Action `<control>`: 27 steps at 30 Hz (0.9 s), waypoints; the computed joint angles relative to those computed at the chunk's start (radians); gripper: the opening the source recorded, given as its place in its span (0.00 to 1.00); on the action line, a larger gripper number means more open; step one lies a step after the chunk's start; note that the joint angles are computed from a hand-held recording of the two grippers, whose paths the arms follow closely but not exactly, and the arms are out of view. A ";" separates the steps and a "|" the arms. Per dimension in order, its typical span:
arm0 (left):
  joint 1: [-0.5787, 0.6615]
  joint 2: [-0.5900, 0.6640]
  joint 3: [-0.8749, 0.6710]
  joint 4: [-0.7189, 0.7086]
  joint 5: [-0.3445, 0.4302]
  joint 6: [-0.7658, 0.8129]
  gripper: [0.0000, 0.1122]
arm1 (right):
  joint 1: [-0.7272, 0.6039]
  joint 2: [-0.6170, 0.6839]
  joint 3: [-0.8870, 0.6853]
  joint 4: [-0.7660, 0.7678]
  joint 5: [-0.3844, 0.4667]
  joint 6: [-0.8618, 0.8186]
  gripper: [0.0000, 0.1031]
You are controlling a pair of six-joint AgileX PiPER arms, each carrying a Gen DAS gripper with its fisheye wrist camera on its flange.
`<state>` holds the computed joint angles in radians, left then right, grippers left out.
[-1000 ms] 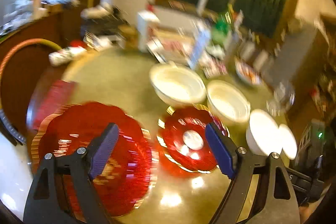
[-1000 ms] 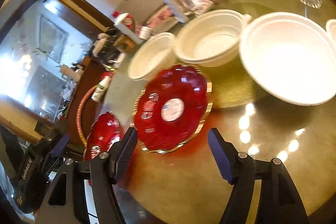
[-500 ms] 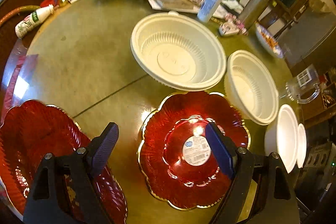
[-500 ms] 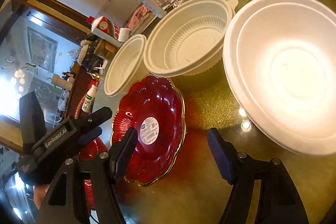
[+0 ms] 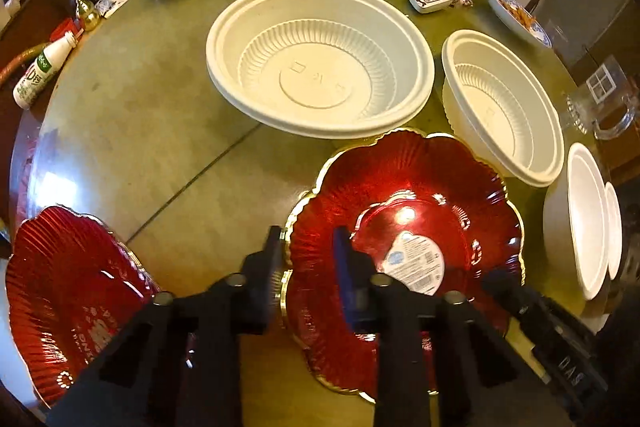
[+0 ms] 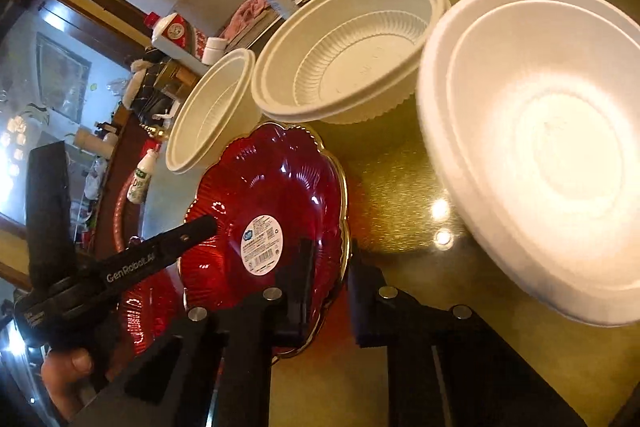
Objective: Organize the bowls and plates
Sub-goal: 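Grasp the rim of the smaller stickered red plate with both grippers, then lift the stickered red plate and lower it onto the large red plate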
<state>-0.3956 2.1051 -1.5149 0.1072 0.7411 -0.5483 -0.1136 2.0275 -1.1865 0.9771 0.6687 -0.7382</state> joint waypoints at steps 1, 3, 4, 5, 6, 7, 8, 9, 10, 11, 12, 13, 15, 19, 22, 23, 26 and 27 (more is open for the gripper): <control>0.001 -0.010 0.012 0.005 -0.007 -0.006 0.13 | -0.004 -0.007 0.007 0.008 -0.003 -0.011 0.10; -0.002 -0.033 0.041 0.013 -0.028 -0.017 0.13 | -0.007 -0.031 0.030 0.026 -0.013 -0.038 0.09; -0.012 -0.048 0.055 0.038 -0.033 -0.037 0.13 | -0.004 -0.042 0.039 0.026 -0.022 -0.042 0.09; -0.025 -0.068 0.075 0.071 -0.042 -0.064 0.13 | 0.000 -0.055 0.050 0.026 -0.033 -0.046 0.09; -0.034 -0.092 0.099 0.095 -0.055 -0.088 0.13 | 0.003 -0.075 0.068 0.032 -0.046 -0.057 0.09; -0.036 -0.110 0.120 0.102 -0.070 -0.097 0.13 | 0.002 -0.088 0.079 0.038 -0.049 -0.067 0.09; -0.038 -0.132 0.143 0.106 -0.086 -0.104 0.13 | -0.003 -0.103 0.094 0.051 -0.051 -0.083 0.09; -0.040 -0.151 0.164 0.109 -0.100 -0.111 0.13 | -0.008 -0.114 0.106 0.065 -0.048 -0.098 0.09; -0.043 -0.175 0.192 0.116 -0.117 -0.123 0.13 | -0.014 -0.130 0.122 0.082 -0.045 -0.117 0.09; -0.049 -0.197 0.217 0.126 -0.127 -0.136 0.13 | -0.019 -0.148 0.140 0.095 -0.047 -0.135 0.09; -0.060 -0.228 0.254 0.155 -0.143 -0.168 0.13 | -0.018 -0.174 0.165 0.108 -0.058 -0.155 0.09; -0.067 -0.244 0.267 0.175 -0.145 -0.190 0.13 | -0.021 -0.193 0.183 0.116 -0.062 -0.169 0.09; -0.087 -0.295 0.323 0.237 -0.171 -0.265 0.13 | -0.020 -0.235 0.224 0.138 -0.075 -0.203 0.09; -0.123 -0.404 0.440 0.382 -0.206 -0.435 0.13 | -0.010 -0.309 0.288 0.167 -0.081 -0.251 0.10; -0.135 -0.469 0.507 0.465 -0.216 -0.528 0.13 | 0.012 -0.366 0.324 0.172 -0.095 -0.256 0.10; -0.138 -0.484 0.521 0.485 -0.216 -0.550 0.13 | 0.024 -0.389 0.336 0.172 -0.104 -0.257 0.10; -0.135 -0.538 0.574 0.535 -0.218 -0.611 0.13 | 0.062 -0.434 0.355 0.160 -0.126 -0.240 0.10; -0.128 -0.562 0.596 0.549 -0.223 -0.627 0.13 | 0.081 -0.452 0.363 0.154 -0.139 -0.231 0.10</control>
<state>-0.5234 1.5436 -0.9185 0.6560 0.5181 -1.1755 -0.0329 1.5751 -0.8237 1.1310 0.5299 -0.9696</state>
